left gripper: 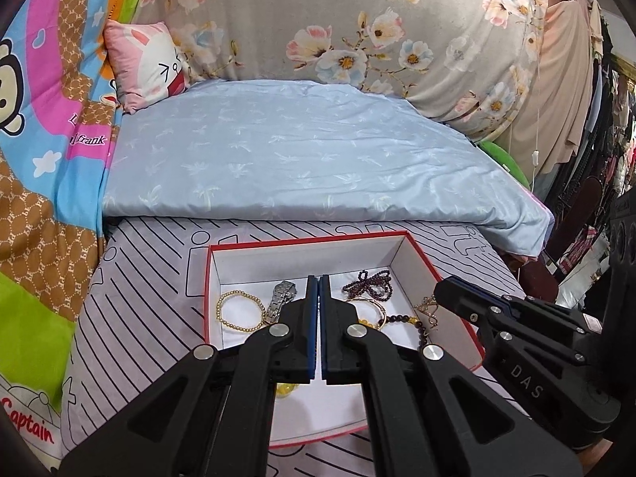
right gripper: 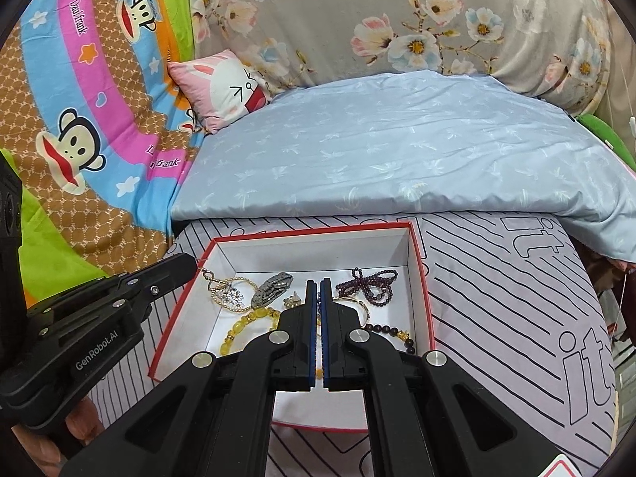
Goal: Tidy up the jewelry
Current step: 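Carry both pendants into the red box and open both grippers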
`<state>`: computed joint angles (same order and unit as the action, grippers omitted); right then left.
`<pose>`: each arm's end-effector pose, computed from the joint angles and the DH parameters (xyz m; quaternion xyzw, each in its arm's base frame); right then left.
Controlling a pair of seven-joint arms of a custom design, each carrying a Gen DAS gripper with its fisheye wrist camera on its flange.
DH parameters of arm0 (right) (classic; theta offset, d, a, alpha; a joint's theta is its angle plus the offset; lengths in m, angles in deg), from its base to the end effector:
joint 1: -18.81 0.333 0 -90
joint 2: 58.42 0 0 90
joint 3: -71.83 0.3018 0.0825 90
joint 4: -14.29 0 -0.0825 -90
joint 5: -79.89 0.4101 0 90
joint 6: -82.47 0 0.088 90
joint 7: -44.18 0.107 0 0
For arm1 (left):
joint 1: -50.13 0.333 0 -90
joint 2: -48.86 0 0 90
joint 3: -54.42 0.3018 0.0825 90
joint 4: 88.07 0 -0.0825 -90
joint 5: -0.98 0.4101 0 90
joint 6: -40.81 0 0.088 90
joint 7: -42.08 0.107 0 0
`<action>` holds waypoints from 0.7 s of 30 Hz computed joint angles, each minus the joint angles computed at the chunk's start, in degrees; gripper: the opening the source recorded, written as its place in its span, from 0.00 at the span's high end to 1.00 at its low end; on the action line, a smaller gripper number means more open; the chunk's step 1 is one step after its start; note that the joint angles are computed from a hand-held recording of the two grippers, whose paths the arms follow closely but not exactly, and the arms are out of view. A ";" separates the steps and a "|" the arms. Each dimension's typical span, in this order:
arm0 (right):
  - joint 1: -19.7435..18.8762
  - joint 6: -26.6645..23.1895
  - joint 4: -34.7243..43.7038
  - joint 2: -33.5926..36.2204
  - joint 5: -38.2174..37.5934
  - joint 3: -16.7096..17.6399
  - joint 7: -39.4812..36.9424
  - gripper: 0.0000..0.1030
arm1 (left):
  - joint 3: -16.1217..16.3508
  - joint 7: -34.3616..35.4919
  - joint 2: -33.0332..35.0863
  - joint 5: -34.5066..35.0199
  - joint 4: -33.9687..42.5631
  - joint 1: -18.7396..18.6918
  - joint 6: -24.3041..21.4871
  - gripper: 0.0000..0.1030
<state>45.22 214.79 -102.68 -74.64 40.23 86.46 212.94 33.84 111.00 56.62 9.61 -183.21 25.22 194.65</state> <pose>0.4122 0.3604 0.6052 -0.5359 0.7349 -0.2616 0.3229 0.4820 -0.4751 0.6160 -0.4580 0.7751 -0.4167 0.1257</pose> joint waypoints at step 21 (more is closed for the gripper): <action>-0.49 2.33 -0.87 2.84 1.21 -1.41 0.02 0.99 | -0.23 -1.11 6.36 2.72 5.72 -0.77 -2.41 1.00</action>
<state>44.74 217.12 -103.55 -71.79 41.44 85.04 212.95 33.62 109.90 62.98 12.34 -177.49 24.45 192.24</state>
